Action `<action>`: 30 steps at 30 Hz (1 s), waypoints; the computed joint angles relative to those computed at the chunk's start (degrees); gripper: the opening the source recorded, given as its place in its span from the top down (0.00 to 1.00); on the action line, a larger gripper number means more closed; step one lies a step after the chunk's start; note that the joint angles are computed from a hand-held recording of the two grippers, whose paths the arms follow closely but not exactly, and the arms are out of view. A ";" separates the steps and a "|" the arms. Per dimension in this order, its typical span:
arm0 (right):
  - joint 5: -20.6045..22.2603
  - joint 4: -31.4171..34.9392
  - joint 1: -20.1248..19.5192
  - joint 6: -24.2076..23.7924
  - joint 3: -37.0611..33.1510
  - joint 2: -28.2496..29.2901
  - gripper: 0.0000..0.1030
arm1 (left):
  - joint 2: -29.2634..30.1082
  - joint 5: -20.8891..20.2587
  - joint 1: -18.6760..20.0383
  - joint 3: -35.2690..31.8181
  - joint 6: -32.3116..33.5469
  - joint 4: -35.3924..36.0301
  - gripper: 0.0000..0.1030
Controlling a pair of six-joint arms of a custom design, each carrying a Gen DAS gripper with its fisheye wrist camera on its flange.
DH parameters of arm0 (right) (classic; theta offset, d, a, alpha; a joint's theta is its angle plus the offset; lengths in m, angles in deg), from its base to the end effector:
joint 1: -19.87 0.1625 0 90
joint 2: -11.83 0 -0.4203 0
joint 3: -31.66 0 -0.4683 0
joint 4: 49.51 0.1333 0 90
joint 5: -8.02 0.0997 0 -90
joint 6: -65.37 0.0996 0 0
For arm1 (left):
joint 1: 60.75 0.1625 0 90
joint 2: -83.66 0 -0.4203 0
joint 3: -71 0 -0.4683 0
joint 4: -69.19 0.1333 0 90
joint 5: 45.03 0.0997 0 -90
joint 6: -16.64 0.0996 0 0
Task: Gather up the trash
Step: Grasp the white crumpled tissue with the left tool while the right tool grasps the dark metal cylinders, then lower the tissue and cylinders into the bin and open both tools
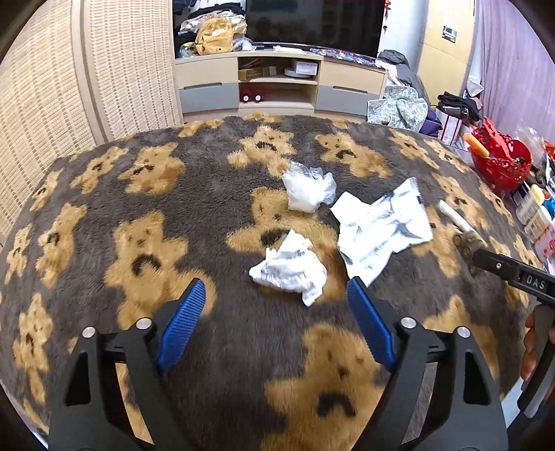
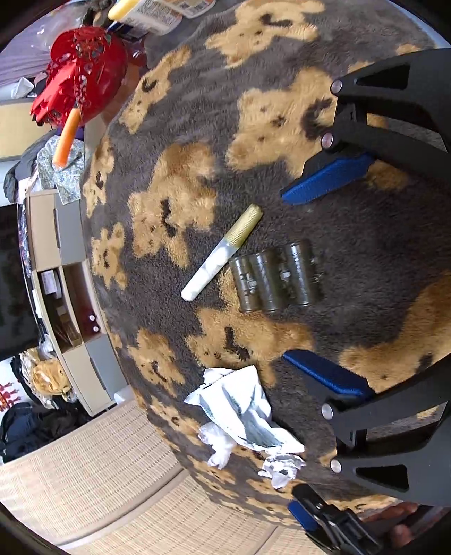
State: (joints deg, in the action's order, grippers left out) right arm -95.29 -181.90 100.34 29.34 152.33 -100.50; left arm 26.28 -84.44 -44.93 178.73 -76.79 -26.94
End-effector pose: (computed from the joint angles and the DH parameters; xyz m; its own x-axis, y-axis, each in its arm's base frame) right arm 0.0359 -0.4527 0.4589 -0.8396 -0.2475 0.4836 -0.4410 0.8304 -0.3406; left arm -0.4745 -0.3530 0.0411 -0.7089 -0.2404 -0.6630 0.3035 0.7447 -0.5944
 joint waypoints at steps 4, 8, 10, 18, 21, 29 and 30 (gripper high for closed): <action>-0.90 -2.19 0.57 -0.48 0.13 1.46 0.21 | 0.37 0.75 1.64 0.05 1.40 -0.99 0.31; -3.31 -4.97 1.38 -1.42 1.05 2.78 0.27 | 0.09 0.03 3.58 0.76 4.19 -4.90 0.46; -5.38 -7.13 2.30 -2.90 2.03 2.77 0.33 | 0.36 0.09 4.02 0.70 5.91 -6.25 0.52; -5.69 -6.86 1.68 -3.96 2.20 1.44 0.61 | 2.02 -1.27 3.97 0.21 8.99 -8.60 0.71; -4.58 -4.52 1.58 -4.04 2.07 0.29 0.61 | 1.79 -1.55 2.73 0.30 8.32 -7.39 0.75; -1.40 3.68 1.87 -3.44 3.42 -6.31 0.61 | 0.64 -4.47 -2.27 1.36 3.35 -4.49 0.82; -0.81 4.93 1.66 -3.38 3.62 -7.41 0.61 | 0.65 -5.00 -3.26 1.26 2.79 -3.92 0.83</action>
State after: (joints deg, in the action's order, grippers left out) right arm -96.10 -176.97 102.00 25.96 155.95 -107.91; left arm 26.92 -89.44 -48.19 179.98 -74.01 -30.86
